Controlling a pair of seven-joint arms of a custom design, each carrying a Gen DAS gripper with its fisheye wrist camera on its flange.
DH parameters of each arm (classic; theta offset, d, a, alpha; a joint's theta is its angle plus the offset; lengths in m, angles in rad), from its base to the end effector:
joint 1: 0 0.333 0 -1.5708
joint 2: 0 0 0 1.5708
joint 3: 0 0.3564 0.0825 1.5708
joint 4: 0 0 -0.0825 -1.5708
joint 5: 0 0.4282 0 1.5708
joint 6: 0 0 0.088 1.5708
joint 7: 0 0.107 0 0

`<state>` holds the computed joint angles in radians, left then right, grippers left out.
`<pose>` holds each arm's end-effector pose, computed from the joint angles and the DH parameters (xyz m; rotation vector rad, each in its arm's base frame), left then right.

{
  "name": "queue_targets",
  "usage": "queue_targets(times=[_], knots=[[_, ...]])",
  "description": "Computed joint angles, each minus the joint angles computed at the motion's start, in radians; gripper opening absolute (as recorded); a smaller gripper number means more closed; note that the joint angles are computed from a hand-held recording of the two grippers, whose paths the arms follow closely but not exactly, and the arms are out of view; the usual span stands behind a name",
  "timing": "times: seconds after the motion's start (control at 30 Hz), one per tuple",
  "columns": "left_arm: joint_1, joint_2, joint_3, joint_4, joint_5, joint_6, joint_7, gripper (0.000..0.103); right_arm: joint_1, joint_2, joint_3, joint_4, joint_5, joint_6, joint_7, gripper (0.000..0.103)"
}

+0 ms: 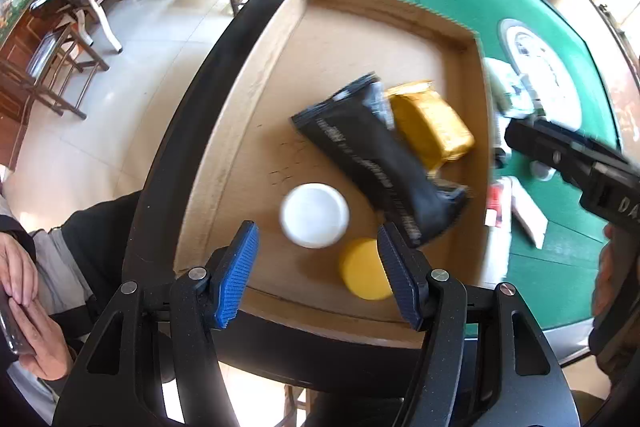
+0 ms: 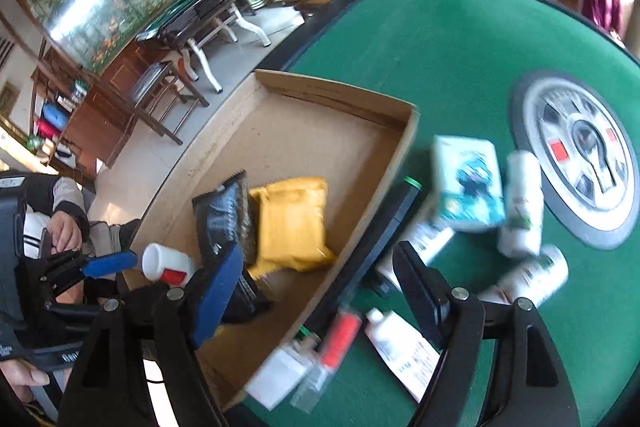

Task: Organize objects
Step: 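Open the right tool to drop the yellow packet while the left tool releases the white lid into the tray, then grasp the green-labelled white bottle with the left tool while the right tool grasps a small white bottle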

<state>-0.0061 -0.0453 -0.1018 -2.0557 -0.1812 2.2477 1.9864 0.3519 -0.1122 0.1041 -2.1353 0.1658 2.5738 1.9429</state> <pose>0.5957 -0.0704 0.5021 -1.6308 2.5340 -0.3947 0.5339 0.2610 0.5378 -1.8025 1.8540 -0.1238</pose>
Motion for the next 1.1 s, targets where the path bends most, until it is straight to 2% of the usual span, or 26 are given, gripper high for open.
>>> queue_targets(times=[0.17,0.23,0.27,0.47,0.7,0.87,1.03,1.1], knots=[[-0.026,-0.029,-0.013,0.0,-0.055,-0.032,0.054,0.063,-0.045,-0.127,-0.009,-0.146,-0.035,-0.013,0.147,0.082],[-0.04,-0.032,-0.017,0.005,-0.08,-0.049,0.082,0.068,-0.062,-0.175,-0.012,-0.202,-0.046,-0.018,0.191,0.084],[-0.048,-0.031,-0.021,0.007,-0.093,-0.056,0.098,0.075,-0.073,-0.201,-0.009,-0.231,-0.06,-0.022,0.221,0.084],[-0.099,0.006,-0.057,0.046,-0.093,-0.125,0.145,0.075,-0.107,-0.318,-0.002,-0.347,-0.085,-0.03,0.354,0.085],[-0.159,0.072,-0.1,0.114,-0.11,-0.154,0.212,0.075,-0.157,-0.459,0.015,-0.445,-0.14,-0.057,0.472,0.085],[-0.205,0.145,-0.137,0.168,-0.086,-0.124,0.271,0.075,-0.186,-0.546,0.042,-0.503,-0.17,-0.077,0.579,0.085],[-0.246,0.221,-0.159,0.219,-0.025,-0.087,0.267,0.074,-0.186,-0.614,0.047,-0.542,-0.182,-0.119,0.644,0.085],[-0.258,0.245,-0.165,0.238,-0.005,-0.081,0.262,0.068,-0.188,-0.631,0.05,-0.548,-0.188,-0.139,0.665,0.085]])
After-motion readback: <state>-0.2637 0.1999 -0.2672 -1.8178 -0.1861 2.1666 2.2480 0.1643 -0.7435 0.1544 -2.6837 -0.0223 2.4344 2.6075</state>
